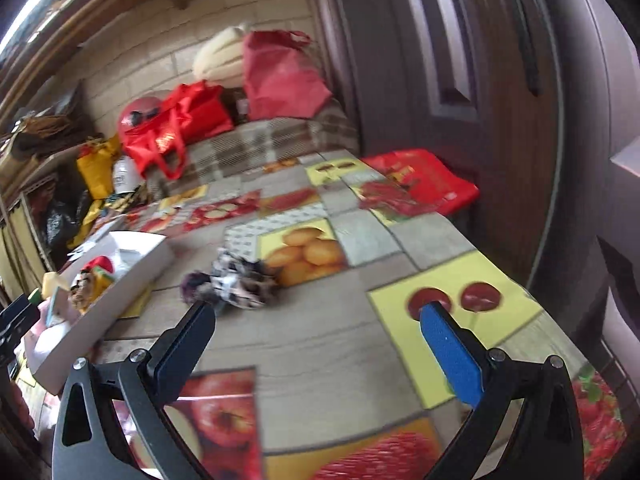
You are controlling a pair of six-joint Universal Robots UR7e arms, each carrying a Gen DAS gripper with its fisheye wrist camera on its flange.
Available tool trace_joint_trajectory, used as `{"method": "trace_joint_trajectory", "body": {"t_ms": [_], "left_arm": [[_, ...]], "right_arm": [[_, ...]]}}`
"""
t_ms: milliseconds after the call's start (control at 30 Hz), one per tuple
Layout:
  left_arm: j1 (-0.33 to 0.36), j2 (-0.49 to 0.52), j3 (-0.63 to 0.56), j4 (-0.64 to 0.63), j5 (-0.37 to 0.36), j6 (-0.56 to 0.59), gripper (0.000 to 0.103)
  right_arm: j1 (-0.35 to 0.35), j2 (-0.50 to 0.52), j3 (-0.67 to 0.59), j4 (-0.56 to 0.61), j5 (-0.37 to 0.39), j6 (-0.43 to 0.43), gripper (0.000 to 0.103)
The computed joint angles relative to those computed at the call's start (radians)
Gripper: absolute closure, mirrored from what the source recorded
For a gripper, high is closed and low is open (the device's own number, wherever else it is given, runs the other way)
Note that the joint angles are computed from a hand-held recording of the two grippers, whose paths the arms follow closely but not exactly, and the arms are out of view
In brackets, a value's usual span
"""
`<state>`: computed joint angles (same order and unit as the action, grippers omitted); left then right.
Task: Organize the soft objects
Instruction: 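Move both tools from the tray back toward the sock and rope toy, then grasp the black-and-white sock with the right tool while the left tool grasps the purple rope toy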
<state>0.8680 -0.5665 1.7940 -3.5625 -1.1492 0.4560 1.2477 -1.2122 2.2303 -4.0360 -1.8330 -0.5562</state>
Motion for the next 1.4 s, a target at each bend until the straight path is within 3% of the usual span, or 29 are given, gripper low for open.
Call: {"method": "trace_joint_trajectory", "body": {"t_ms": [67, 200, 333, 367, 433, 567, 633, 700, 733, 767, 833, 900, 933, 1000, 1067, 1200, 1400], "left_arm": [[0.001, -0.003, -0.009, 0.065, -0.027, -0.030, 0.013], [-0.011, 0.013, -0.052, 0.202, -0.001, -0.049, 0.013], [-0.018, 0.035, -0.112, 0.397, -0.046, -0.099, 0.013], [-0.031, 0.056, -0.137, 0.436, -0.013, -0.111, 0.008], [-0.052, 0.092, -0.172, 0.470, 0.045, -0.113, 0.008], [-0.071, 0.116, -0.185, 0.477, 0.045, -0.072, 0.008], [-0.082, 0.122, -0.176, 0.449, 0.054, -0.044, 0.008], [-0.088, 0.119, -0.152, 0.375, 0.041, -0.011, 0.008], [-0.090, 0.117, -0.140, 0.336, 0.025, 0.007, 0.008], [-0.093, 0.115, -0.126, 0.292, 0.014, 0.027, 0.008], [-0.102, 0.118, -0.103, 0.221, 0.000, 0.068, 0.008], [-0.106, 0.120, -0.099, 0.202, -0.021, 0.096, 0.008], [-0.109, 0.124, -0.105, 0.211, -0.024, 0.101, 0.008], [-0.117, 0.149, -0.157, 0.295, -0.009, 0.090, 0.008], [-0.125, 0.187, -0.235, 0.418, 0.020, 0.046, 0.008], [-0.129, 0.281, -0.424, 0.623, 0.058, -0.051, 0.008], [-0.130, 0.379, -0.598, 0.771, 0.148, -0.114, 0.009]], "right_arm": [[-0.020, -0.034, -0.011, 0.092, -0.015, 0.067, 0.000], [-0.065, -0.082, -0.052, 0.335, -0.017, 0.214, 0.000], [-0.028, -0.045, -0.086, 0.314, -0.042, 0.121, 0.000], [-0.017, -0.031, -0.097, 0.312, -0.046, 0.093, 0.000], [-0.005, -0.007, -0.123, 0.317, 0.000, 0.064, 0.000], [0.007, 0.054, -0.189, 0.293, 0.105, 0.034, 0.000], [0.025, 0.084, -0.240, 0.355, 0.095, 0.015, 0.001], [0.053, 0.112, -0.300, 0.455, 0.017, 0.004, 0.008], [0.061, 0.119, -0.322, 0.506, -0.018, 0.009, 0.027], [0.059, 0.116, -0.327, 0.540, -0.021, 0.018, 0.053], [0.035, 0.085, -0.308, 0.567, 0.041, 0.056, 0.057], [0.007, 0.046, -0.267, 0.548, 0.086, 0.074, 0.067], [0.004, 0.036, -0.256, 0.535, 0.081, 0.073, 0.068], [0.014, 0.037, -0.235, 0.422, -0.027, 0.024, 0.068], [0.015, 0.038, -0.227, 0.352, -0.078, 0.012, 0.068], [-0.038, -0.015, -0.205, 0.411, 0.010, 0.116, 0.068], [-0.052, -0.035, -0.196, 0.436, 0.054, 0.137, 0.067]]}}
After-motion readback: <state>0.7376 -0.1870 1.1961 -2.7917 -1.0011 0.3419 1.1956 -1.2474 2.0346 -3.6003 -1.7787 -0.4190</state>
